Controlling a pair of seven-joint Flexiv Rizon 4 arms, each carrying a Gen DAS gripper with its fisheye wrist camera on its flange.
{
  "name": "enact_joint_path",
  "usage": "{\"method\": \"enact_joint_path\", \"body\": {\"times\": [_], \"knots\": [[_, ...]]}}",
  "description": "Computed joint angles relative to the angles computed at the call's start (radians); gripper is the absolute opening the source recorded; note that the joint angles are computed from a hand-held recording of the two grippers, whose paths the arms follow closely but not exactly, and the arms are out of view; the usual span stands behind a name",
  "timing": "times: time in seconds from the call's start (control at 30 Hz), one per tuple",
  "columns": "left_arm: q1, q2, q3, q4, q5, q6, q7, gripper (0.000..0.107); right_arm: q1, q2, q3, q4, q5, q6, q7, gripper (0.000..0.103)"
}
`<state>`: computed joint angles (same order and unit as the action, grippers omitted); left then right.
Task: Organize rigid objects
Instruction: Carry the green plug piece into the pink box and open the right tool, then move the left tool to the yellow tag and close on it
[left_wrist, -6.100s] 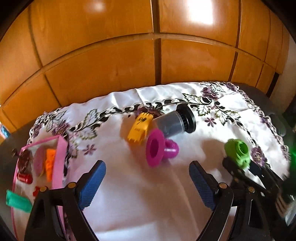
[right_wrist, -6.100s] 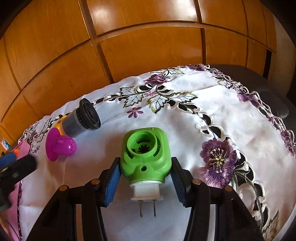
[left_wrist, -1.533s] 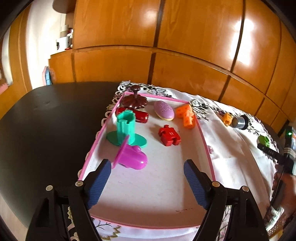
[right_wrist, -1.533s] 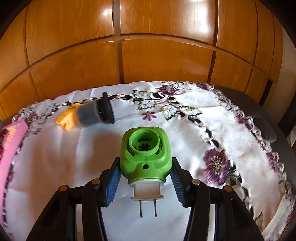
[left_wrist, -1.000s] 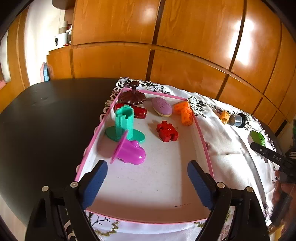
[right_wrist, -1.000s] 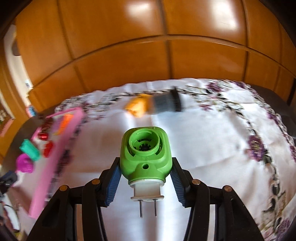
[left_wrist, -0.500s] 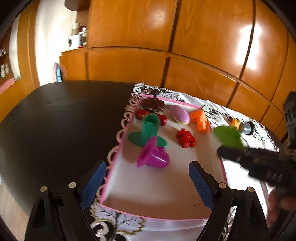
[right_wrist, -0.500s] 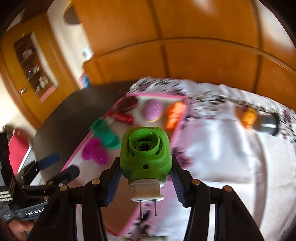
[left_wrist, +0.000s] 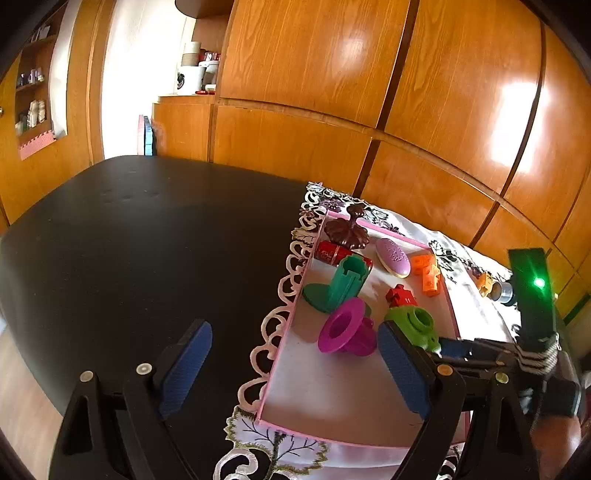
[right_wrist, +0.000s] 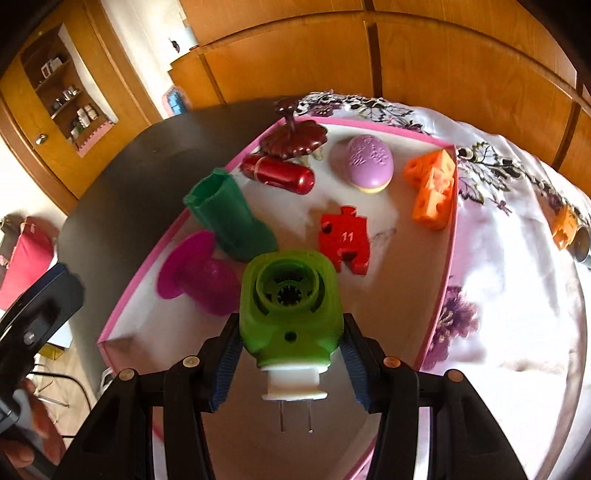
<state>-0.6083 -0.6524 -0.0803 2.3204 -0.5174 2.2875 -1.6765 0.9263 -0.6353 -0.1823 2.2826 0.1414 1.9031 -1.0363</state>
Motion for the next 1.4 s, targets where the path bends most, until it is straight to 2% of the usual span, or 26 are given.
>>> {"method": "enact_joint_path", "body": {"times": [0.13, 0.23, 0.47, 0.53, 0.67, 0.8, 0.93, 1.03, 1.4], "knots": [[0.007, -0.003, -0.006, -0.003, 0.016, -0.011, 0.0, 0.092, 0.079, -0.012, -0.102, -0.016, 0.016, -0.045, 0.01, 0.053], [-0.005, -0.004, 0.001, -0.008, 0.01, -0.017, 0.011, 0.092, 0.08, -0.004, -0.114, -0.011, 0.007, -0.047, 0.023, 0.053], [0.016, -0.011, -0.017, -0.022, 0.036, -0.041, -0.016, 0.093, -0.04, 0.041, 0.034, 0.067, 0.089, 0.168, 0.001, 0.053], [0.014, -0.013, -0.018, -0.03, 0.05, -0.055, -0.014, 0.093, -0.041, 0.047, 0.048, 0.091, 0.145, 0.23, -0.026, 0.053], [-0.013, -0.015, -0.009, -0.047, 0.053, -0.069, 0.005, 0.093, -0.025, 0.052, 0.051, 0.111, 0.26, 0.268, -0.069, 0.053], [-0.032, -0.014, -0.01, -0.066, 0.055, -0.094, 0.019, 0.093, -0.068, 0.059, 0.093, 0.127, 0.295, 0.27, -0.08, 0.053], [-0.056, -0.014, -0.006, -0.089, 0.06, -0.123, 0.043, 0.093, -0.056, 0.033, 0.088, 0.139, 0.344, 0.276, -0.094, 0.053], [-0.078, -0.018, -0.001, -0.106, 0.059, -0.137, 0.062, 0.093, -0.102, 0.012, 0.123, 0.153, 0.343, 0.299, -0.075, 0.053], [-0.146, -0.03, 0.014, -0.176, 0.037, -0.204, 0.106, 0.093, 0.0, -0.014, 0.003, 0.213, 0.461, 0.296, -0.1, 0.053]]}}
